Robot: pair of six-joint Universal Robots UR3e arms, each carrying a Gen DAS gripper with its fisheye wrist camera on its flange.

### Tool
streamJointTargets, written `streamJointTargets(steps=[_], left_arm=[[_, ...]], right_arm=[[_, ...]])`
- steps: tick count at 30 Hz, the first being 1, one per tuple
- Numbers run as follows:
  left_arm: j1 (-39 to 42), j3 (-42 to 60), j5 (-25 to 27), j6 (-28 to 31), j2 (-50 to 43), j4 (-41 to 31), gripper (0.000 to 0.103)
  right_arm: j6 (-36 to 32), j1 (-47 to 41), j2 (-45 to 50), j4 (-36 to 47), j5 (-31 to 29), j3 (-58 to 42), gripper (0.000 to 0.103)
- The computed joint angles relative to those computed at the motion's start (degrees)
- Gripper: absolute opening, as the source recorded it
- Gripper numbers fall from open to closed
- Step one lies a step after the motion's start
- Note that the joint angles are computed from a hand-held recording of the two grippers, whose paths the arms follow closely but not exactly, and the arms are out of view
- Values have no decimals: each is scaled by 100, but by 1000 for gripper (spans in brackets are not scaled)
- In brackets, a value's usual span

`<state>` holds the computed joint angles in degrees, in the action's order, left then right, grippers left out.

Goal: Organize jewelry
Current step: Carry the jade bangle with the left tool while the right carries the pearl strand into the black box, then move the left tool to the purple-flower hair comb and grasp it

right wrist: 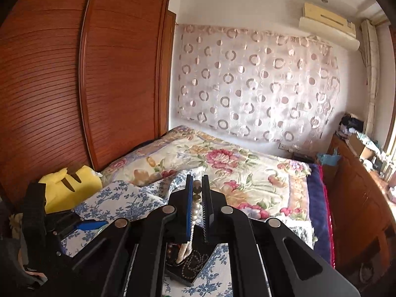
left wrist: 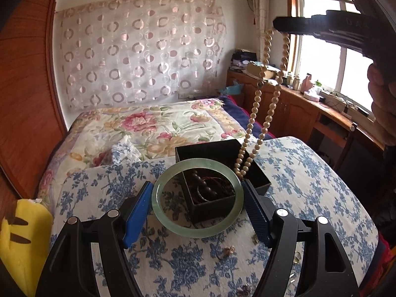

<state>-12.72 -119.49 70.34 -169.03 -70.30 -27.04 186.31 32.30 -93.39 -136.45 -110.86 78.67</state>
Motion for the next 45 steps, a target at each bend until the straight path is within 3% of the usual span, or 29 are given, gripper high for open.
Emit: streamJointTargets(steps=[5,14,21,33,42,45], left_arm=[[-141,285,213,-143,-390,117,69],[-485,869,613,-257,-1134,285,69],[-869,1464,920,-331,-1876,337,69],[-1422,2260,1362,-420,-2867,318,69],[-1615,2587,1559,-331,-3257,170,69],[-1637,2457,1581,-297,-3187,257,78]], right_arm=[[154,-182,-24,-141,192,526,8],[498,-930,-206,-679,1442,1859,9],[523,-967,-673,-1034,1361,2570,9],[370,-1324,-2170,-807,1441,3989,9],[310,-1471,-2610,-820,1587,4645,9],[332,-1365,-2528,-897,1531,4701,9]])
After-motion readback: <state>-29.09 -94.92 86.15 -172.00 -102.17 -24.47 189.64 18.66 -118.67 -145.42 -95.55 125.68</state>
